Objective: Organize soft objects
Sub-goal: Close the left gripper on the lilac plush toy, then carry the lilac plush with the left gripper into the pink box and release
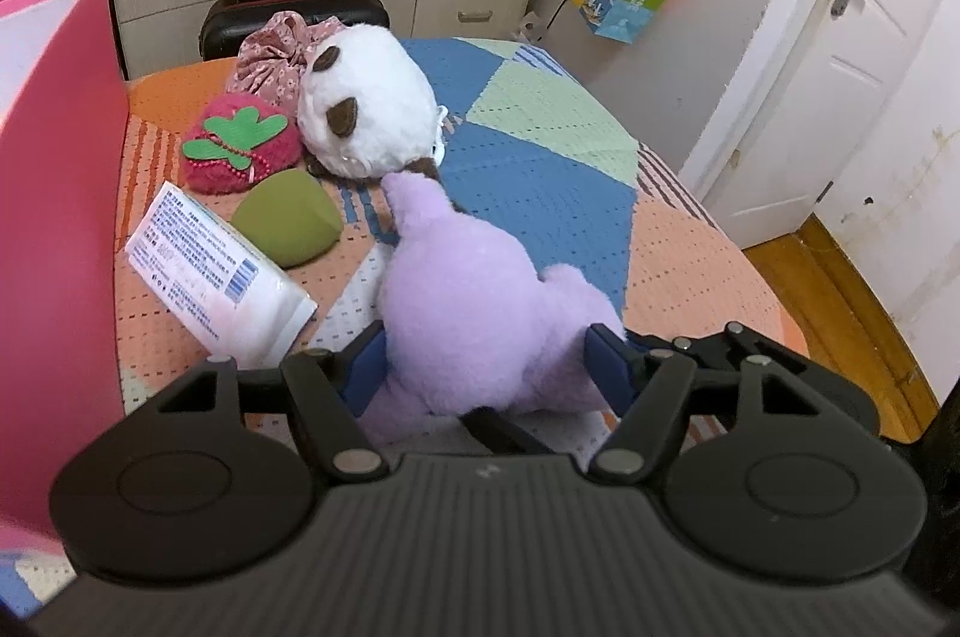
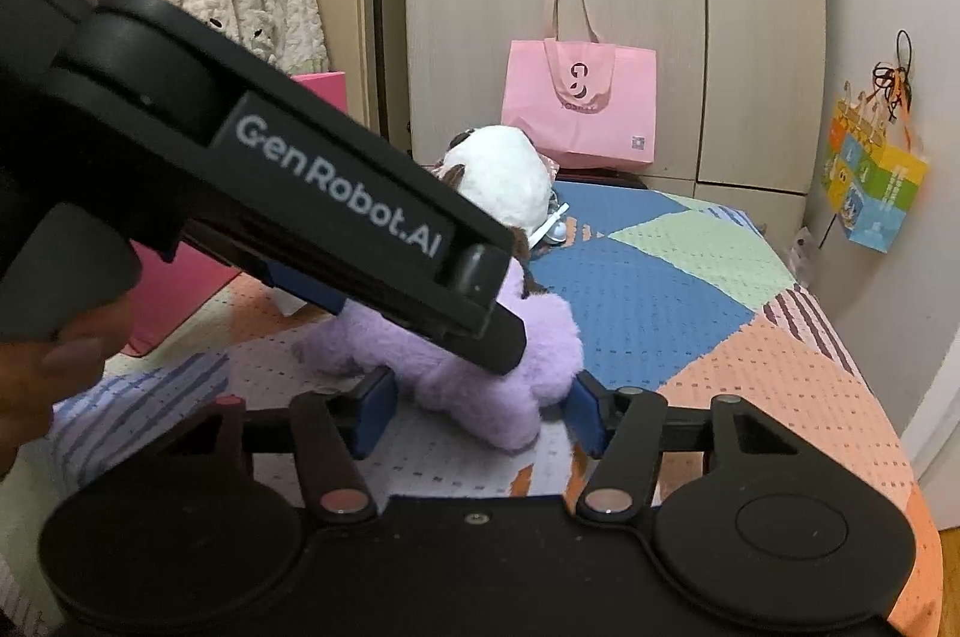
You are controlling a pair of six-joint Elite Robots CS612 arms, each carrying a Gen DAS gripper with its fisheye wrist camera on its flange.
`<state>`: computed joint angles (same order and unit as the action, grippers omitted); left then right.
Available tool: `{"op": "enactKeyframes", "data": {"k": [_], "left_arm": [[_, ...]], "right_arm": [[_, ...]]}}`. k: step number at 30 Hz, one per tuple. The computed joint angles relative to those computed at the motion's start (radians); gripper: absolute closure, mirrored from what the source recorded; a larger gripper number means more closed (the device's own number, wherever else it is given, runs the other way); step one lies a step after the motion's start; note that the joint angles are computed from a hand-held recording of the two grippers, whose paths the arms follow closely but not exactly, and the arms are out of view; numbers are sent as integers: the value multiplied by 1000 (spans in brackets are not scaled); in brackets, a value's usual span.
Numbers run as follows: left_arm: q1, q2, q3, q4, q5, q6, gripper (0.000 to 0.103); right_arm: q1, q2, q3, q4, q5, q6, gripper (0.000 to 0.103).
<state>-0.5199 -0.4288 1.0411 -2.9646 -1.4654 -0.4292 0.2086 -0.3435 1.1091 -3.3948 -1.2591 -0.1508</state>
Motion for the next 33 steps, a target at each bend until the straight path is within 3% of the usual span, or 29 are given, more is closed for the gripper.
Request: {"op": "enactKeyframes", "data": {"k": [5,10,24,29,33], "left_arm": [[-8,-35,59,-36,10,-1,36],[-11,-74,123,-41,-12,10,37],[6,-210,337,-129,-93,-78,37],[3,-271,424,-158,-63,-98,37],[9,-308,477,-174,-54,-137,37]], "right_arm": [[-3,-32,35,23,19,23,39],[-17,-85,81,144,98,88,39],[5,-197,193,218,165,-26,39],[20,-227,215,230,202,-70,39],[22,-235,199,287,275,-60,39]]}}
